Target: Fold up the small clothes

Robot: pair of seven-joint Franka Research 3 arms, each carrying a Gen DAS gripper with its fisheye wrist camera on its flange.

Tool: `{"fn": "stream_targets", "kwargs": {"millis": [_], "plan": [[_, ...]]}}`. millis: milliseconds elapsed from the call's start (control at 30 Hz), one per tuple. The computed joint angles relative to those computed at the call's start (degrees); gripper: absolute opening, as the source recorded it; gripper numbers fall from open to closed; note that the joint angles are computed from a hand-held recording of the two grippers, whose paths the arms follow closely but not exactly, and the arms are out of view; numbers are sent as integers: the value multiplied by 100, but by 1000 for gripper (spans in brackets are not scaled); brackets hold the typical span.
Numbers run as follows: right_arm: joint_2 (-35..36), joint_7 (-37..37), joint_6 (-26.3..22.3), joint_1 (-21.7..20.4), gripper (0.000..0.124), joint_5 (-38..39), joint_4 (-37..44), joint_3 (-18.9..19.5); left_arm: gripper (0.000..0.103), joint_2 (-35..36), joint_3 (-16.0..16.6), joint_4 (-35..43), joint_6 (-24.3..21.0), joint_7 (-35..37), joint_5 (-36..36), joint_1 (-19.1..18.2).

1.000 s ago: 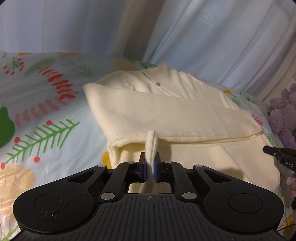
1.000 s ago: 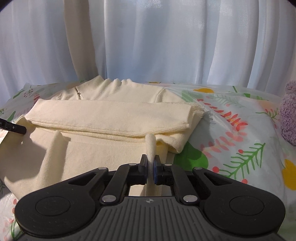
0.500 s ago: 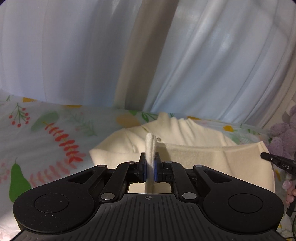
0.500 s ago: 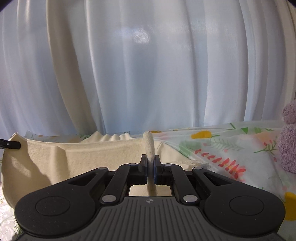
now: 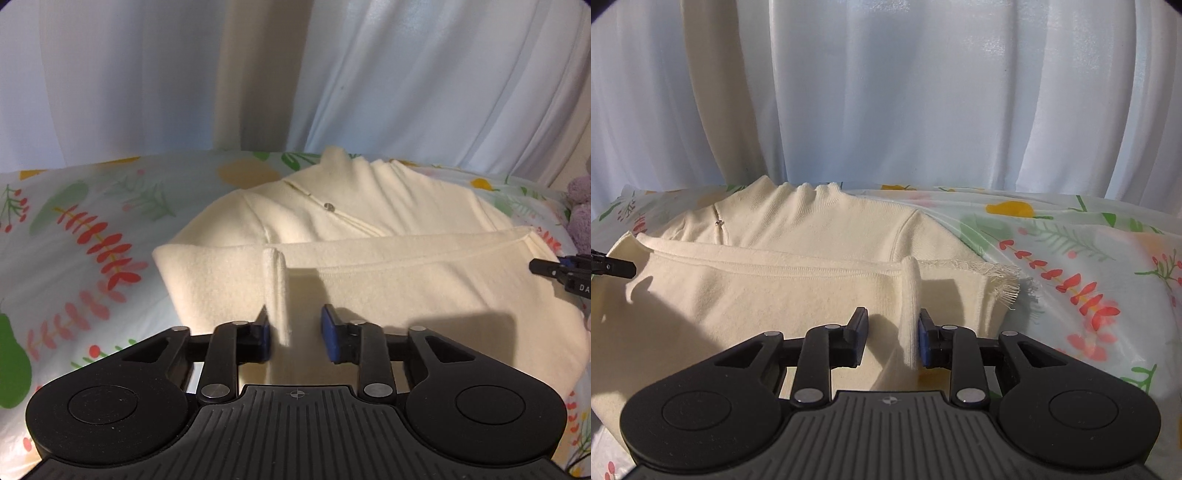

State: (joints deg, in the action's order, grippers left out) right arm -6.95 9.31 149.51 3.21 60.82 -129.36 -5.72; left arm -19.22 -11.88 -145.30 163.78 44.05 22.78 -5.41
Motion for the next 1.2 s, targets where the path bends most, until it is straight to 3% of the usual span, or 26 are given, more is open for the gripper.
{"fn": "stream_targets", "kwargs": {"millis": [33, 133, 233, 300, 400, 500, 633, 767, 900, 1000, 1067, 1100, 1200], "plan": [[-26, -135, 5, 17, 6, 66, -23, 0, 9, 9, -48, 23, -54, -29, 70, 38], [-236, -697, 312, 130, 6, 306, -189, 29, 9, -143, -60, 47, -163, -79, 121, 25], [-394, -1372, 455, 298, 5, 917, -135, -45, 9, -368, -71, 101, 165, -93, 292, 148], [-302, -1773, 624, 417, 5, 1501, 156, -40, 9, -312, -362, 372, 382, -462, 716, 624], [174, -2426, 1306, 572, 5, 2501, 791, 166, 9, 163, -1175, 1167, 328, -1747, 2013, 1756], [905, -2845, 1995, 627, 5, 3252, 1621, 453, 9, 880, -1692, 1975, -278, -2896, 3340, 2291], [1676, -1369, 2426, 623, 5, 2233, 2215, 711, 9, 1760, -1680, 2592, -956, -3269, 3918, 2115], [2095, -706, 2744, 590, 5, 1450, 2365, 902, 9, 2285, -1450, 2867, -1361, -3376, 4088, 1794], [2337, 487, 2797, 724, 6, 255, 2334, 723, 11, 2551, -1165, 2979, -1481, -3376, 3984, 1525], [2419, 1203, 2870, 838, 7, -381, 2213, 575, 24, 2675, -978, 3068, -1687, -3280, 3849, 1299], [2402, 1553, 2894, 798, 17, -586, 2136, 560, 30, 2493, -816, 2832, -1428, -3341, 3734, 1242], [2355, 1509, 2915, 629, 22, -449, 2107, 730, 31, 2261, -716, 2533, -1048, -3416, 3662, 1255], [1870, 349, 2377, -398, 37, 1160, 1899, 1551, 49, 1581, -429, 1762, -143, -3347, 3477, 1165]]}}
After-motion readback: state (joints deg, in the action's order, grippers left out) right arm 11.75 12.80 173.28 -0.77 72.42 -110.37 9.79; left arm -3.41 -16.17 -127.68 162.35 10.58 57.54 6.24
